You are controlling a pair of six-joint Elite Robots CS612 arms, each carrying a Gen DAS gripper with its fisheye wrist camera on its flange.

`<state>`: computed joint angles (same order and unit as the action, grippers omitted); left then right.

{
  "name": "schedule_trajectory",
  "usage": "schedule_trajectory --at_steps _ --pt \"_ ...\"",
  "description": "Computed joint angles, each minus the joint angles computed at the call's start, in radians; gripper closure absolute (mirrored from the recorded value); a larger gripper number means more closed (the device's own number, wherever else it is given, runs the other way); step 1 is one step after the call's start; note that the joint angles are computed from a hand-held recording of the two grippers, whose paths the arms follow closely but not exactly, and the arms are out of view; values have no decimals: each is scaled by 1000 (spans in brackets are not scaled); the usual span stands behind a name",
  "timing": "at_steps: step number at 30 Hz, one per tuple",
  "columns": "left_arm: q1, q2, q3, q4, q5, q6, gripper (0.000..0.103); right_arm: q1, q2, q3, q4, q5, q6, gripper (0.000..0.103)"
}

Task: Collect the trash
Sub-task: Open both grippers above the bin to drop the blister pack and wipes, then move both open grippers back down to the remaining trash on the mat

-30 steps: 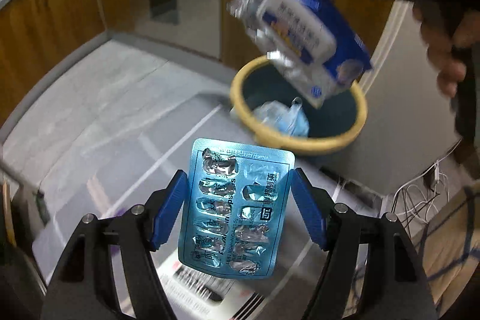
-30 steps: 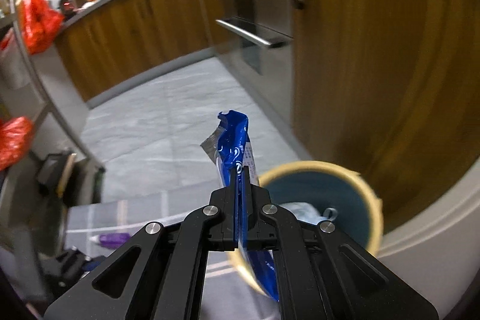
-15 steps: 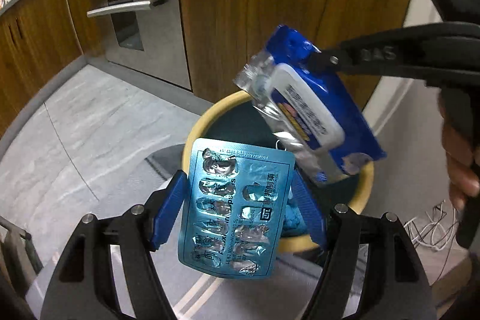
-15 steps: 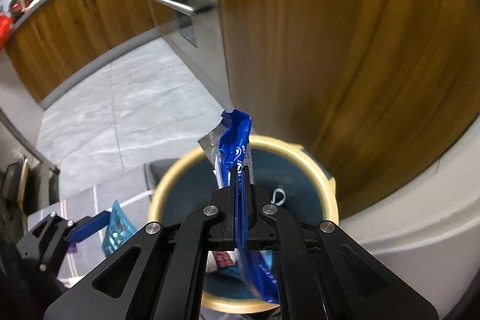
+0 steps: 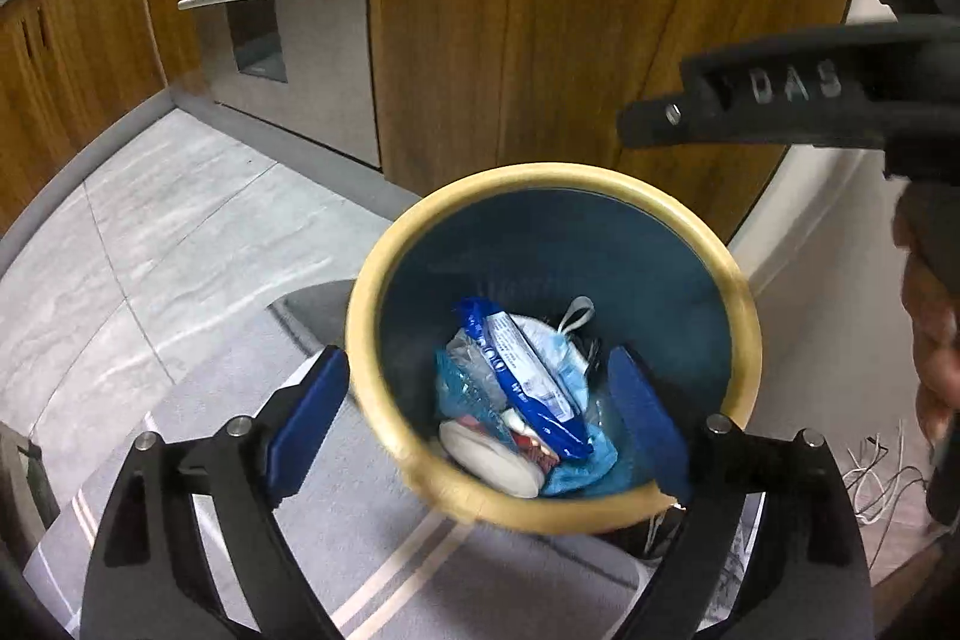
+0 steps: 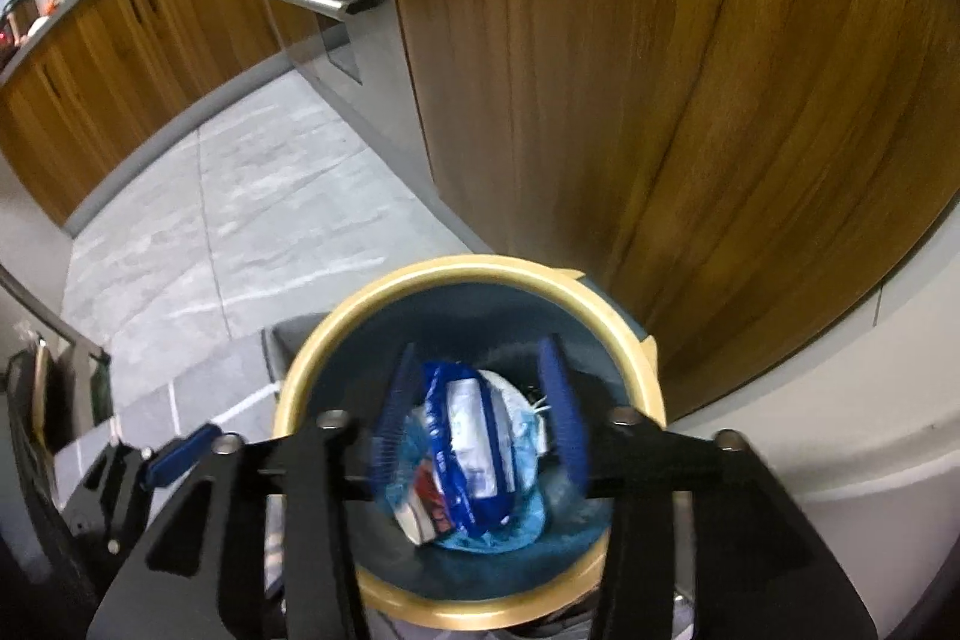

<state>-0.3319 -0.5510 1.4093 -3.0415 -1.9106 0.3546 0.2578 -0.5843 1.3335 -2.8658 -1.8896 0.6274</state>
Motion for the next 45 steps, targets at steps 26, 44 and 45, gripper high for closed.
schedule_trajectory --at_steps 26,44,45 --pt "214 -163 251 -83 181 -162 6 115 121 -283 76 71 -207 8" --pt "86 -63 284 -47 354 -245 6 122 143 -324 125 66 -220 8" --pt "86 -60 277 -26 360 -248 10 121 144 -325 125 70 -226 8"
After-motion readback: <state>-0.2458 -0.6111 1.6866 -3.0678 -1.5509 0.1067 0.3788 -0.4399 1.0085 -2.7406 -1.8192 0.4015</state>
